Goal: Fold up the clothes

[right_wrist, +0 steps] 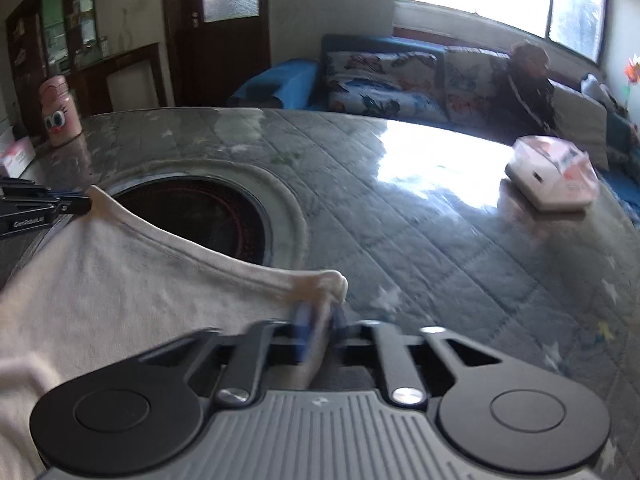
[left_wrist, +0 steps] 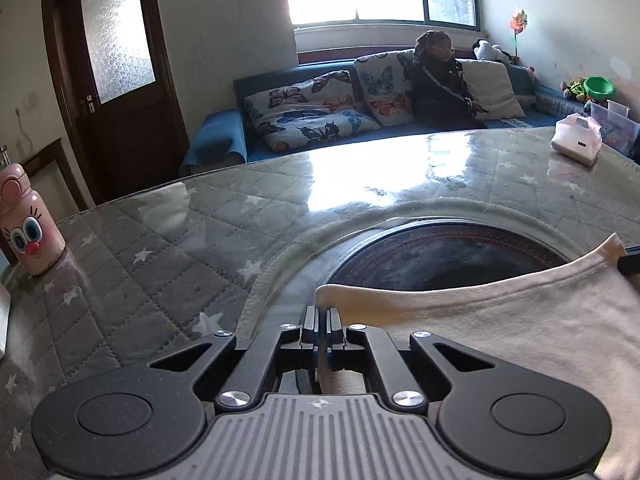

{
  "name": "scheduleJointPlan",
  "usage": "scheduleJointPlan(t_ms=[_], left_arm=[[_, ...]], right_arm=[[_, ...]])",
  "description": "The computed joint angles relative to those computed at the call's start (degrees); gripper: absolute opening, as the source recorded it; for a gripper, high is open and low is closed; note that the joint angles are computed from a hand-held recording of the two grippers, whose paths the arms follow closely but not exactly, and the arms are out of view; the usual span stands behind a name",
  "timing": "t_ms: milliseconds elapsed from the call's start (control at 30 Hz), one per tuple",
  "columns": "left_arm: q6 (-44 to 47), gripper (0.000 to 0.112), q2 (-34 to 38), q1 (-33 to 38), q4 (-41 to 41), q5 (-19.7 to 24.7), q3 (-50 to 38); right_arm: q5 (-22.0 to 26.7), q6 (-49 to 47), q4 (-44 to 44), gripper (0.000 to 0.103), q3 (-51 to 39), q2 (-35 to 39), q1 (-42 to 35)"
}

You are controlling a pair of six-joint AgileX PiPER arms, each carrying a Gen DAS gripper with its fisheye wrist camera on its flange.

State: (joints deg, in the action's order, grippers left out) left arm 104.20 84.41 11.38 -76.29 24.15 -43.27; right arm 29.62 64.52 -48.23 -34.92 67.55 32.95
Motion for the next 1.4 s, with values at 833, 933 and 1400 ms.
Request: scheduleJointPlan(t_ms=[833,933,1400], left_arm=[[-9.8,0.012,-12.2,8.5,16.4,22.1,6.1],[-10.7,0.012,-11.3,7.7,16.8,22.8,6.2],[-10.1,0.012,-9.7,8.2,16.6,22.2,6.8]], right_arm=[[9.7,-0.4,4.6,0.023,-4.8,-1.2,32.8],[11.8,2.9,4.4,0.023,-5.1,-2.1,39.0],[19.5,12.4,-0.5,0.021,-4.1,-2.6,56.4]])
